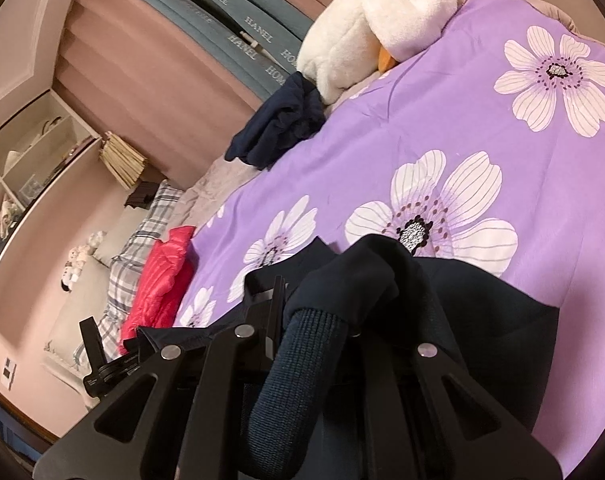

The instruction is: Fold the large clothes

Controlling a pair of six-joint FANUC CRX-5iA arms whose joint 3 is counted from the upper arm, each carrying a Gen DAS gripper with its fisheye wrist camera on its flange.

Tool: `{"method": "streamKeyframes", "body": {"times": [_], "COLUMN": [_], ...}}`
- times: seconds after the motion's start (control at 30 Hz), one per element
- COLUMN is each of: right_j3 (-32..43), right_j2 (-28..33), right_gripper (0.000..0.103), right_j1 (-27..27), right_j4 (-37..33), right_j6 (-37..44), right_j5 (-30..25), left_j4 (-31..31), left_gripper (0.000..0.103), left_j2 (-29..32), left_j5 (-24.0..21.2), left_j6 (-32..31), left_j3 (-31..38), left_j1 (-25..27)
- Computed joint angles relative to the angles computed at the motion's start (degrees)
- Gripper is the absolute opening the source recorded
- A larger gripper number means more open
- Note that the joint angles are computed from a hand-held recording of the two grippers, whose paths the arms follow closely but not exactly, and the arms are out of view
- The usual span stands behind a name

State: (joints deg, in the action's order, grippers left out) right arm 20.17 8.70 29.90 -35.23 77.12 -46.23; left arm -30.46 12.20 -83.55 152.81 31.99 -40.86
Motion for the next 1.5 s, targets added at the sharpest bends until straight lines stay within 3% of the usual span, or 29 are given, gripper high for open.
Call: {"method": "streamKeyframes", "body": {"times": [0.7,1.5], "right_j3": [6.76,8.47], "right_j2": [8.55,11.05], "right_gripper": [0.012,0.012], "right_j1": [1.60,1.55], "right_j4": [7.54,9.43], "right_j6": [-7.01,-9.92], "right_j5": [-2.92,-6.42], "left_j4": [2.89,4.11], "left_gripper": [0.014,0.017], "left_j2": [5.49,6.97], "left_j5": [-0.61,-0.16], "left_j6": [-3.55,-4.86], "left_j3": [1.47,1.25], "left_j1": [4.63,5.92]}}
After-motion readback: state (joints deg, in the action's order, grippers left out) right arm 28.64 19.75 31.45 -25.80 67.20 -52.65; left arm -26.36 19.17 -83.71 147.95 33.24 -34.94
